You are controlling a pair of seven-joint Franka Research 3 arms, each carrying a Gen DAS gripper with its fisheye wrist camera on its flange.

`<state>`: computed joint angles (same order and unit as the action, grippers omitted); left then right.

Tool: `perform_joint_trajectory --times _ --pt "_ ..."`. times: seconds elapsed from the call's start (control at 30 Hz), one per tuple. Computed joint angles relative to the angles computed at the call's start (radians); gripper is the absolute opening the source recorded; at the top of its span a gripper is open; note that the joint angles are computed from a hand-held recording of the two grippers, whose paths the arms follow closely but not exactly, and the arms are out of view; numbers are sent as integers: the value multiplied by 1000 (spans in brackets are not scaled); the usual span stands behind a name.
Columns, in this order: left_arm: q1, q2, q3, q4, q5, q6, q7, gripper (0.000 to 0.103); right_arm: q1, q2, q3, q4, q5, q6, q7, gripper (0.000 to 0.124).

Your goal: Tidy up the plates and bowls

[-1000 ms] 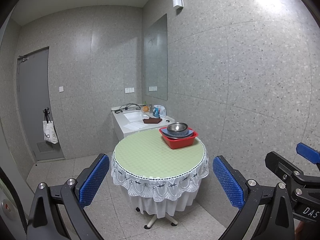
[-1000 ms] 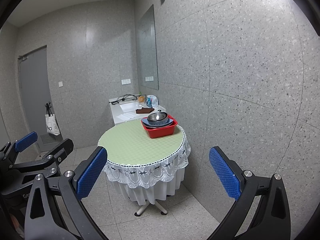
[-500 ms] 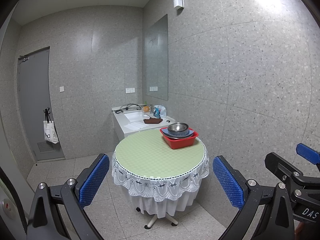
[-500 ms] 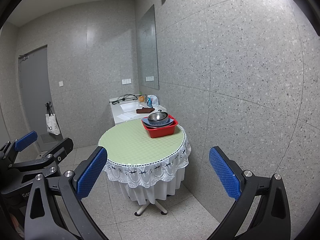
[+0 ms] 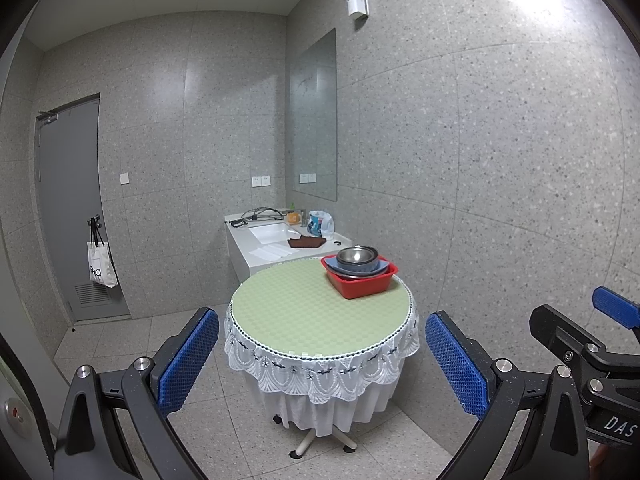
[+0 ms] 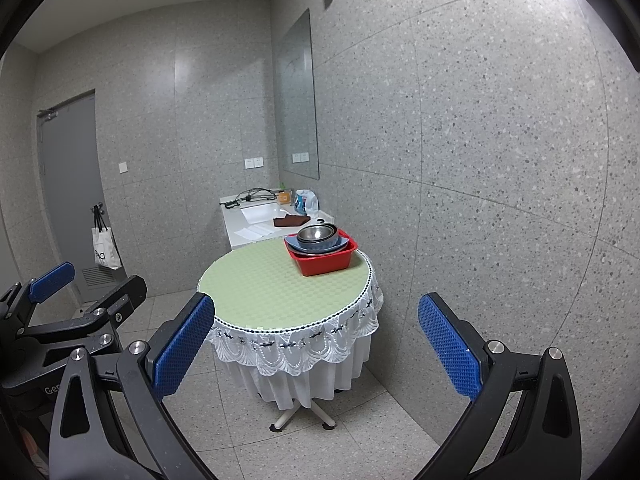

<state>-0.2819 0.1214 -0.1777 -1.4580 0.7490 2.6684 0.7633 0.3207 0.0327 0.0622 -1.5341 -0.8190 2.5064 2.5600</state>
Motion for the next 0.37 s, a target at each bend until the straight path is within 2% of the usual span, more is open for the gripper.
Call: perform_joint_trajectory --times 0.37 --pt "-1 38 7 36 -23 -4 19 102 9 39 -11 40 21 -6 -23 103"
